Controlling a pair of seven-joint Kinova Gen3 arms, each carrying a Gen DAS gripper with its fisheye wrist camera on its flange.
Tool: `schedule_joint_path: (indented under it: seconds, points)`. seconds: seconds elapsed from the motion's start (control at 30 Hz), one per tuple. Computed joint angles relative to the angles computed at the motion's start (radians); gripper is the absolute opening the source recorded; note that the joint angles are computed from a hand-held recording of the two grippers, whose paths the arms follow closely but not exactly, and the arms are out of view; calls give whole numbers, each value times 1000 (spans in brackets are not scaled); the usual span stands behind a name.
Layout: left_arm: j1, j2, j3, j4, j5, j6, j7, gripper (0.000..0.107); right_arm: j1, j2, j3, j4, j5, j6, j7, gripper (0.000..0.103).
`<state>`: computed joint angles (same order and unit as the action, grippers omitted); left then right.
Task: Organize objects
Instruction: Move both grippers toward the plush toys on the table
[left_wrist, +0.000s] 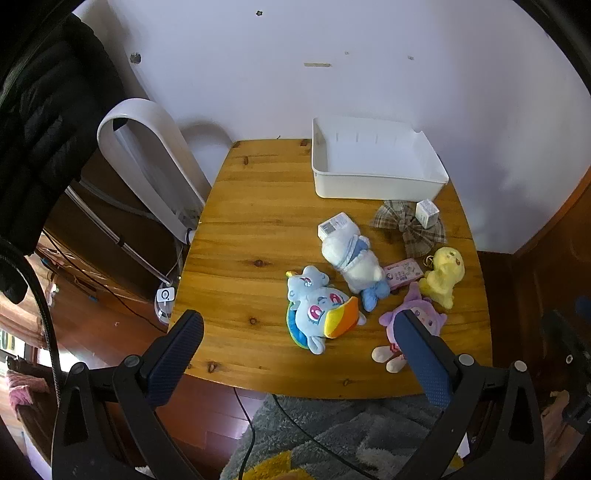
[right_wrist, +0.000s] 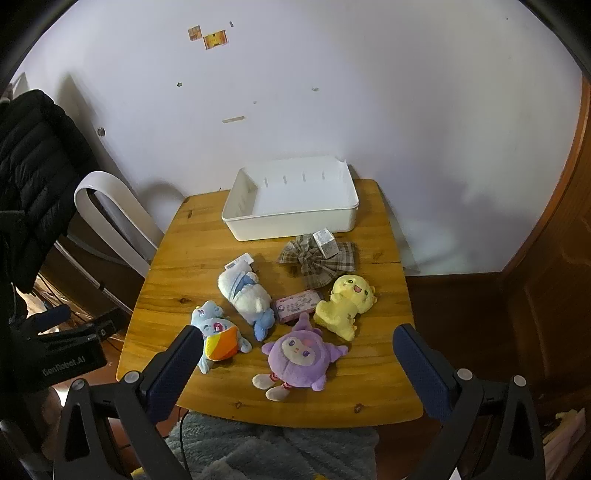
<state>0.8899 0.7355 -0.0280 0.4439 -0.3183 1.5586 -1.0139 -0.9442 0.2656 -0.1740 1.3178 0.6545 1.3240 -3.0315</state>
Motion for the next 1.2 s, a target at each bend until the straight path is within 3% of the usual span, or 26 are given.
schedule_joint_path:
  seconds: [0.37, 0.73, 1.03, 1.2]
  points:
    - [15, -34, -2, 59, -33, -47, 12, 103, -23, 4, -1, -5, 44, 22, -9, 103]
    - [12, -52, 8, 105, -41, -97, 13, 103, -88, 64, 21, -64, 136, 134, 18, 103]
    - [-12, -115, 32, 284, -47, -297, 35, 103, -109, 68, 40, -1, 200, 99, -31, 103]
    - [-105, -130, 108, 379, 50, -418, -73, 103, -122, 68, 38, 60, 260, 106, -102, 103]
